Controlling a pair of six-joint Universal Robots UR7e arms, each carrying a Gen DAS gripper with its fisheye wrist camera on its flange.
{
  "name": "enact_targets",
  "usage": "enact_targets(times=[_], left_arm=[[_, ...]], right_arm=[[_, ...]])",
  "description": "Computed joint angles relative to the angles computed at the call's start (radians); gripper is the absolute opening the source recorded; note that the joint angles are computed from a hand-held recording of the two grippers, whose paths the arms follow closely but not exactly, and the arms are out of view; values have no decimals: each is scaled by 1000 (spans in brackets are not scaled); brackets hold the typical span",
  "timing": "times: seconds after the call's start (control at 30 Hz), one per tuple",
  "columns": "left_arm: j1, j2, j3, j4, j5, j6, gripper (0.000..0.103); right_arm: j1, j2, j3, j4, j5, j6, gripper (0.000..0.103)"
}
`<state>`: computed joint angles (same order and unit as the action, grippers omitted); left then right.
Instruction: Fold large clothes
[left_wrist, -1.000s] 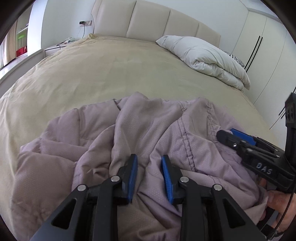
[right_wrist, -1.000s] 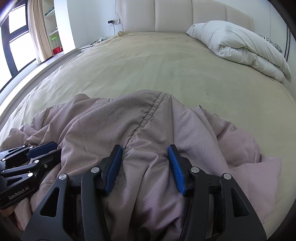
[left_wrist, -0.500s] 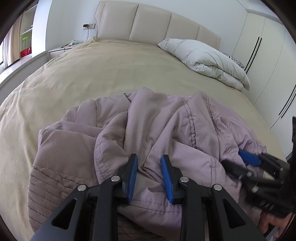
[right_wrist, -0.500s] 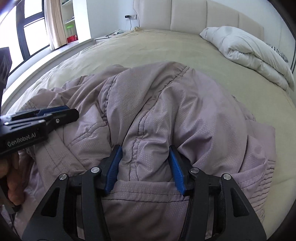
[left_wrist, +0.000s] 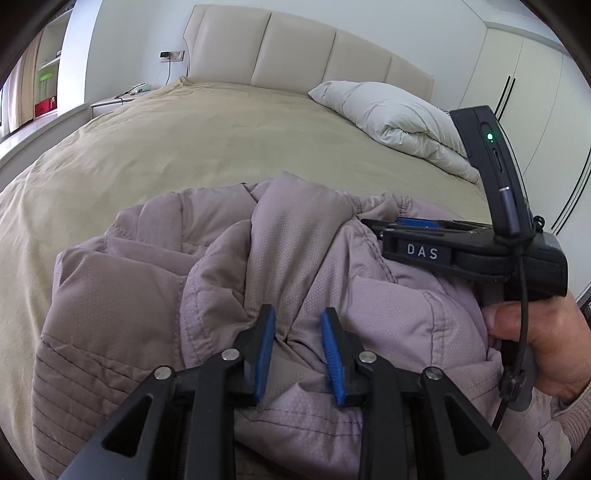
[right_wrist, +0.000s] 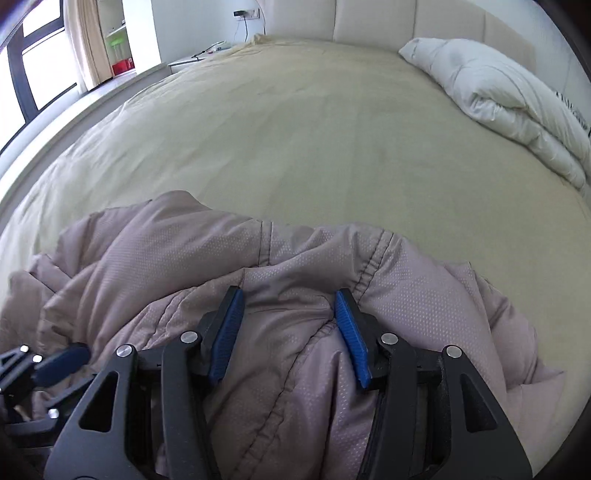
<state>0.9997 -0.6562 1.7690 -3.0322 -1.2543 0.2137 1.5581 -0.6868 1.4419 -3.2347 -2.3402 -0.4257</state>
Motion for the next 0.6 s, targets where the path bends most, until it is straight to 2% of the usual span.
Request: enact_targets(times=[0.07,0.13,0.2,0.23,0.3,0.33,0.37,0.4,0.47,0.6], left_arm=[[1,-1,-1,3,-2,2,30],[4,-10,-2,13,-20,-4,30],[5,-44,12,44,-41,-19,30],[2,-72,30,54,-48,-27,30],[-13,-146,88,57,-60,-49,35],[-20,-190,127,45,-73,-54,44],[-29,-238,173,24,-79,-58,54],[-39,-288,221,3,-80,-64,59],[-59,-395,317,-29,-90,-69,70],[-103,-635,482,-12,-22,-75,74]], right_arm=[[-1,14,-3,-50,-6,-29,50],[2,-12,13,-3,-3,15,50],[25,-58,56,15,-33,86,50],[36,-94,108,-29,-13,102,50],[60,-187,273,-192,81,95,51],[76,-227,350,-270,101,88,56],[90,-269,426,-341,106,84,59],[104,-300,496,-414,107,84,65],[127,-365,650,-533,115,127,68],[191,-440,923,-692,75,286,69]])
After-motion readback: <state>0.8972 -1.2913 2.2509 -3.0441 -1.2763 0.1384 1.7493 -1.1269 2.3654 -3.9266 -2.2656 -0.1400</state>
